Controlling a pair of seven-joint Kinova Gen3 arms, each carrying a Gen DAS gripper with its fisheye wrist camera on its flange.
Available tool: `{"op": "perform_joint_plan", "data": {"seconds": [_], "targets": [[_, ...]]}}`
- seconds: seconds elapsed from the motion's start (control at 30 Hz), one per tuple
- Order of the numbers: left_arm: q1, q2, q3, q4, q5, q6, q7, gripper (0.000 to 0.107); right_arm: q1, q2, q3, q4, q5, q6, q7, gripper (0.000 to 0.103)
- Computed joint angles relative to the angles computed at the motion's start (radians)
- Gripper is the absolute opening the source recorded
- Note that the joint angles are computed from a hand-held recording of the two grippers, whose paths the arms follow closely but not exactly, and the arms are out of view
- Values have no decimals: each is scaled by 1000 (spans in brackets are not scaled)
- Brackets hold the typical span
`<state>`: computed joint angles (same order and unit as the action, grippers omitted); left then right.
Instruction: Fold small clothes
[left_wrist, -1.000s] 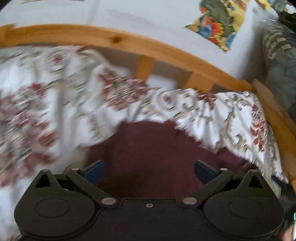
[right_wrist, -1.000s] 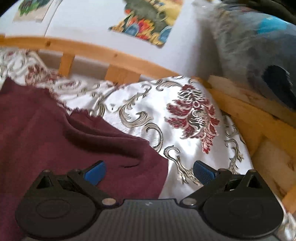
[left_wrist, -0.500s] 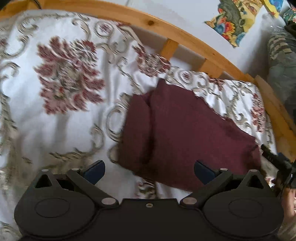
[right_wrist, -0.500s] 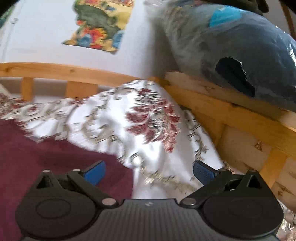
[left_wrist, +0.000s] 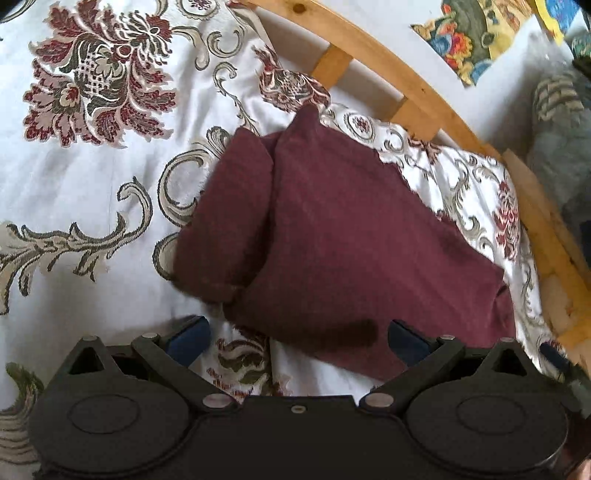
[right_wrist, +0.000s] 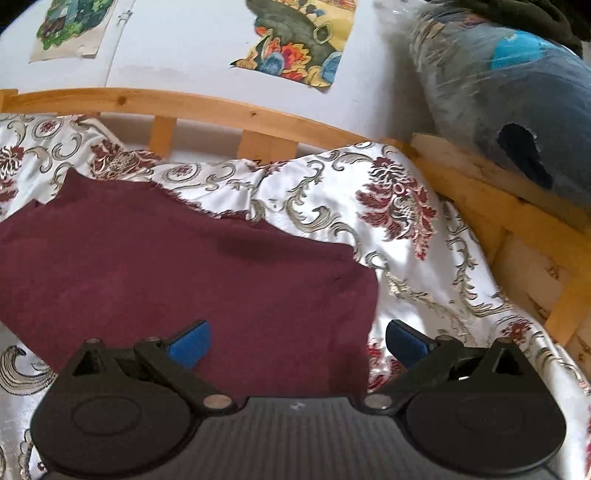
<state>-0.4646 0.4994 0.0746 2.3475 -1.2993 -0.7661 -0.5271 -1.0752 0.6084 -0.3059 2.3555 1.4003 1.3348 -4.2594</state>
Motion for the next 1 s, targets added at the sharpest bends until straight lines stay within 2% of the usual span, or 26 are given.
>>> {"op": "perform_joint_plan", "data": {"seconds": [0.17, 0.37, 0.57, 0.73, 1.0], "targets": [[-15, 47, 10, -36, 26, -26, 63, 102, 22, 23, 2, 9, 70, -21, -49, 103], [8, 70, 9, -57, 83, -26, 6, 102, -3, 79, -29, 43, 169, 70, -139, 103], [14, 81, 13, -28, 154, -40, -125, 102, -19, 136, -13, -27, 199, 107, 3, 103], [6, 79, 34, -24, 175, -21, -147, 102, 13, 137, -12, -78, 190, 39, 129, 103], [-8, 84, 45, -19, 185, -26, -192, 102, -3, 144, 3, -79, 189, 34, 125, 103]]}}
